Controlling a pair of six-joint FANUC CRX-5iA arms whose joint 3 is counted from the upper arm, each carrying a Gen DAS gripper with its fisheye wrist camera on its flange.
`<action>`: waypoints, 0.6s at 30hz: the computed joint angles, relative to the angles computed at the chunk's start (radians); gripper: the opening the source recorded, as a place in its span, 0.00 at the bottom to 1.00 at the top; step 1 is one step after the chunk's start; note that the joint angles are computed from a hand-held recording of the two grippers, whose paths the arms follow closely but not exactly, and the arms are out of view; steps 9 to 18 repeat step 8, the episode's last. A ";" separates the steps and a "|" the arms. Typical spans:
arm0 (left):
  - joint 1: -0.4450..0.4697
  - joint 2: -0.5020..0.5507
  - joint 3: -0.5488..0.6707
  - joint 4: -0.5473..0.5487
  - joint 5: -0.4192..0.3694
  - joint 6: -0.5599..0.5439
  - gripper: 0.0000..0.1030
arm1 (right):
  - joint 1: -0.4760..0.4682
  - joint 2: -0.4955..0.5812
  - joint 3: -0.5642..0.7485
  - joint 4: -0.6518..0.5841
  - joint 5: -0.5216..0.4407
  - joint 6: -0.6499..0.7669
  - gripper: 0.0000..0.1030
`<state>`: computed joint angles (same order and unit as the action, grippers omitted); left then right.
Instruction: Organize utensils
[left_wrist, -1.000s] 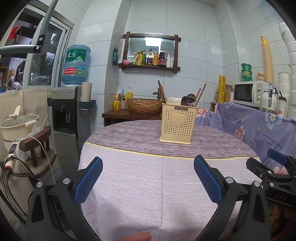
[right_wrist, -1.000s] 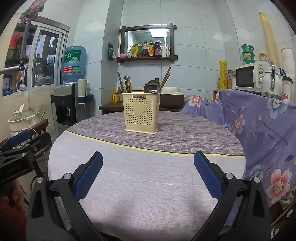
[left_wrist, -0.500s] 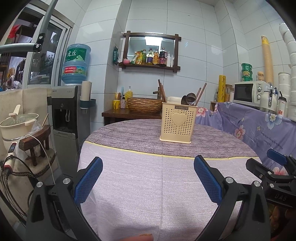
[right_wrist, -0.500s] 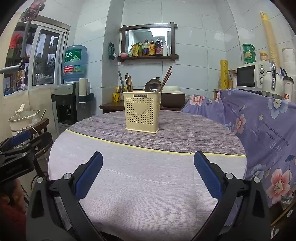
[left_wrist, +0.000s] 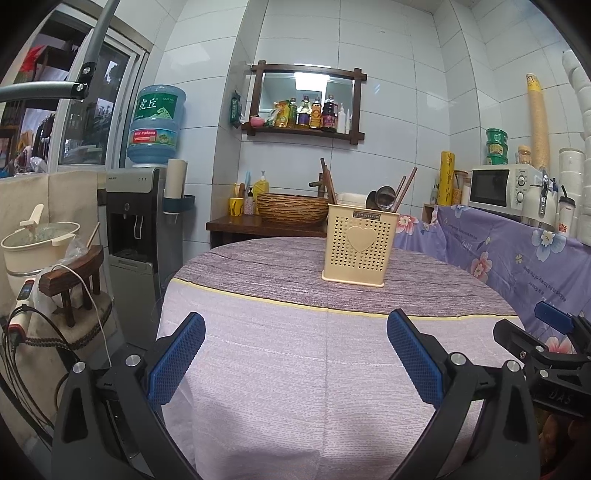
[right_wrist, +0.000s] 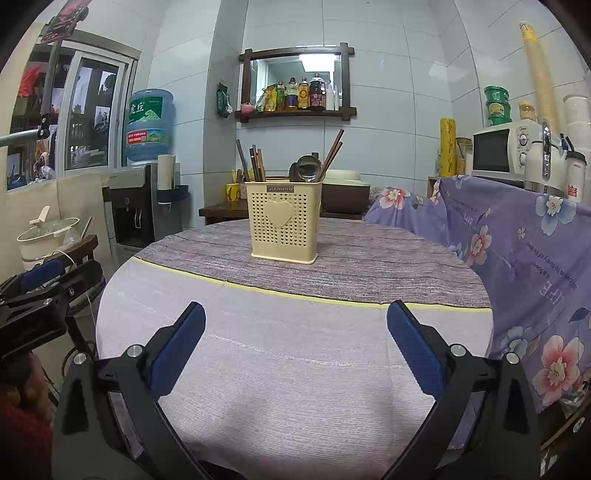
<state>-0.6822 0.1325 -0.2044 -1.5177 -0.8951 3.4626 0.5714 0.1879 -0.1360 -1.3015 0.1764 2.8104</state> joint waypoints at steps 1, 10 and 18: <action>0.000 0.000 0.000 0.002 0.001 0.000 0.95 | -0.002 0.000 0.001 -0.006 -0.003 0.007 0.94; 0.002 0.002 0.007 0.010 0.001 -0.017 0.95 | -0.002 0.001 0.001 -0.006 -0.004 0.007 0.94; 0.002 0.002 0.007 0.010 0.001 -0.017 0.95 | -0.002 0.001 0.001 -0.006 -0.004 0.007 0.94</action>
